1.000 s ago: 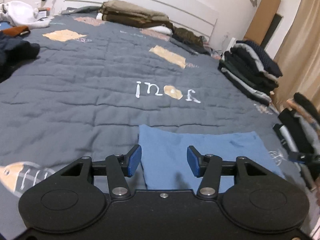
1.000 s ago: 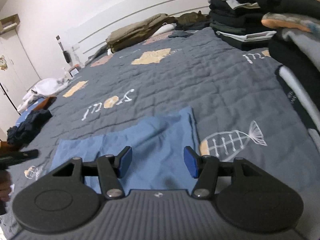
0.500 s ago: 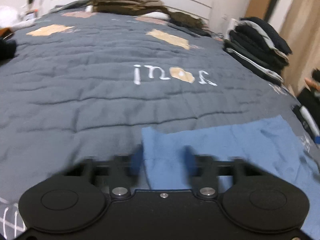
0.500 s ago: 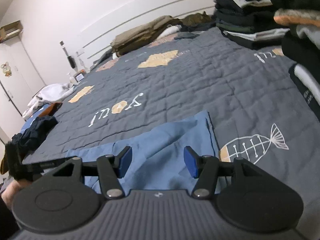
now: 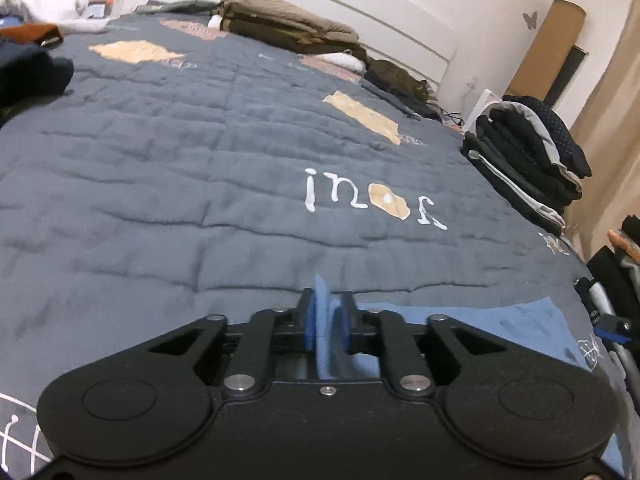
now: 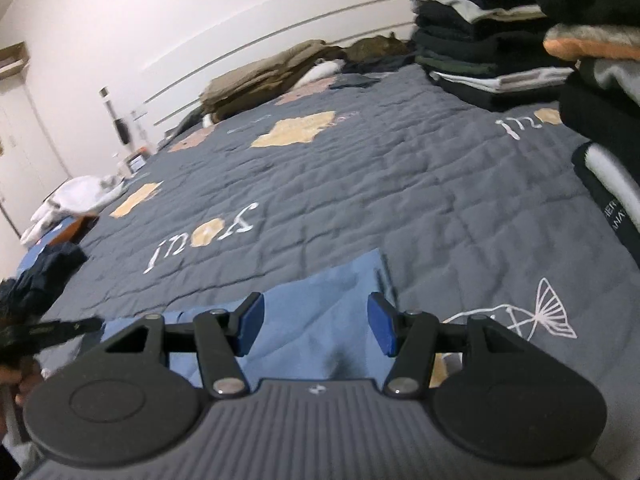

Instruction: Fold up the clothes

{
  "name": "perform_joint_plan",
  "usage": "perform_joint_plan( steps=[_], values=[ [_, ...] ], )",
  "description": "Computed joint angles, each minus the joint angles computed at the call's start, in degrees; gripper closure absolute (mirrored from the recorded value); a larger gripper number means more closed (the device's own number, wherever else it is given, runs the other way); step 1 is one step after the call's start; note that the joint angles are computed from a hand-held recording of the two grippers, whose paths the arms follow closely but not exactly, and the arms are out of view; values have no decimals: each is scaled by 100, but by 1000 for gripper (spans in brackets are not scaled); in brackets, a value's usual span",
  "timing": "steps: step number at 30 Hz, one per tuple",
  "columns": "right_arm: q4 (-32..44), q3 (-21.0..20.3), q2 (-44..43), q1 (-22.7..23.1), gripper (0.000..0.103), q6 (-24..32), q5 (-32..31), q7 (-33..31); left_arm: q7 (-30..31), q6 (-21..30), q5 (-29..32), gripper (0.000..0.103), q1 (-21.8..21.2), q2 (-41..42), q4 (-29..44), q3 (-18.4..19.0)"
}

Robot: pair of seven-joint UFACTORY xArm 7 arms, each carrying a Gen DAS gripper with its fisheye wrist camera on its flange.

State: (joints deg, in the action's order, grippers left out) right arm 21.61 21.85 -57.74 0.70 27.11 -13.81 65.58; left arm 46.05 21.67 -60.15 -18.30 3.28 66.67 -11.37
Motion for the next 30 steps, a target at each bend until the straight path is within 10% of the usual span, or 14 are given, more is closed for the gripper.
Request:
perform_joint_plan(
  steps=[21, 26, 28, 30],
  values=[
    [526, -55, 1788, -710, 49, -570, -836, -606, 226, 165, -84, 65, 56, 162, 4, -54],
    [400, 9, 1715, -856, 99, -767, -851, -208, 353, 261, -161, 68, 97, 144, 8, -49],
    [262, 15, 1564, -947, 100, -1020, -839, -34, 758, 186, -578, 101, 115, 107, -22, -71],
    [178, 125, 1397, -1138, 101, -1215, -850, 135, 1033, 117, -1059, 101, 131, 87, -5, -63]
  ],
)
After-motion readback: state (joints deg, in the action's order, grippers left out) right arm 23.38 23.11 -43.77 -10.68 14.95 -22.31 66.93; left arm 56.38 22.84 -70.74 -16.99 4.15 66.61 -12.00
